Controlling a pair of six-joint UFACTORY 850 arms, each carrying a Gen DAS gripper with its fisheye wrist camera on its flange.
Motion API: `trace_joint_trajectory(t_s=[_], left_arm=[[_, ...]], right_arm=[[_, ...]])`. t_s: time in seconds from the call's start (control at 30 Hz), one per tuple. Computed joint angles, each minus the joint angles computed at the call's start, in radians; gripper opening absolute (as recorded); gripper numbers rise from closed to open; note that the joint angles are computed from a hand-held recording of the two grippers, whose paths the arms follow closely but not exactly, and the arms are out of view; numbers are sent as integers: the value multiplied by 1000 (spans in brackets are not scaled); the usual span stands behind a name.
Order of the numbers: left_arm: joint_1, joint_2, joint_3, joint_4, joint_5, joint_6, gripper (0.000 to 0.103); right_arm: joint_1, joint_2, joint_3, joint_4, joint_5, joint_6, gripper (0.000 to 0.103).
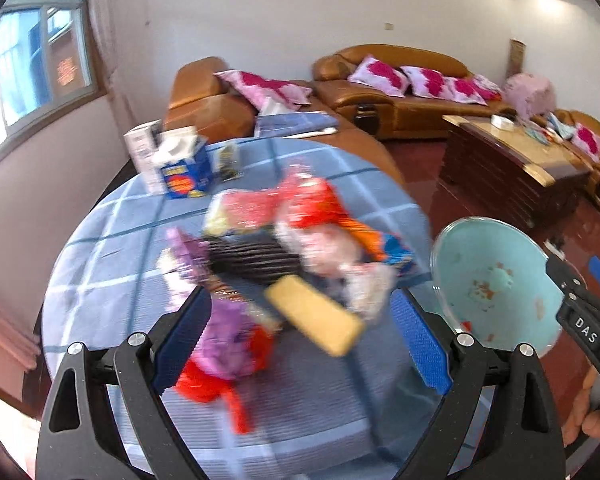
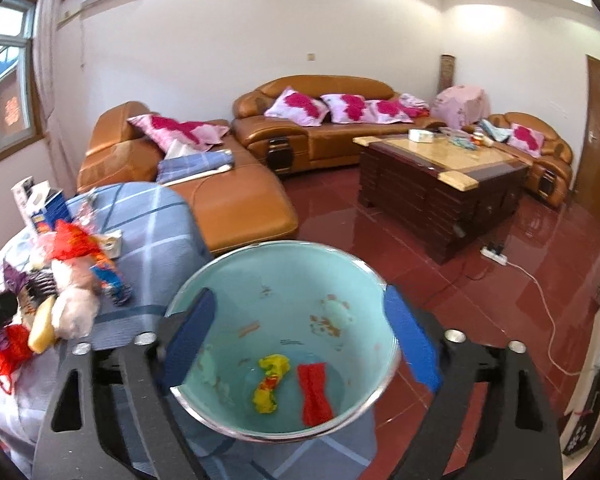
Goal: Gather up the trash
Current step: 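Grasp the purple wrapper with the left tool while the right tool grasps the red-blue wrapper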
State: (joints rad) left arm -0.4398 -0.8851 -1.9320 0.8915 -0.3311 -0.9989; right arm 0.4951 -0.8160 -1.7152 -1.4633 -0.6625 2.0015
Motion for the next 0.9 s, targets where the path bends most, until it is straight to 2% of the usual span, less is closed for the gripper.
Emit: trace_joint_trajectory(t_s=[0.17, 0.3, 0.37, 0.43, 0.5, 0.63, 0.73, 0.83, 0.87, 0.9], left_arm=[[45, 8, 13, -9, -36, -34, 89], [75, -18, -25, -80, -61, 2, 89], [90, -39, -59, -150, -74, 50, 89], [107, -69, -108, -285, -93, 150, 87], [121, -95, -146, -398, -106, 239, 83], [143, -134, -200, -578, -122, 372, 82], [152, -172, -253, -719, -153, 506, 75], [158, -198, -289, -791, -167, 568, 64], [159, -199, -288, -791, -162, 572, 59], [160, -198, -283, -792, -154, 574, 48]], right_arm=[[15, -46, -82, 30, 41, -85, 78], [18, -82, -151, 49, 92, -162, 73], [15, -110, -203, 85, 118, -213, 69], [14, -139, -257, 127, 139, -273, 66], [8, -170, -315, 190, 169, -349, 65], [-4, -237, -437, 340, 207, -517, 64], [-13, -304, -550, 517, 217, -702, 61], [-20, -372, -667, 679, 205, -863, 60], [-23, -395, -708, 733, 198, -919, 59], [-25, -409, -733, 775, 196, -962, 58]])
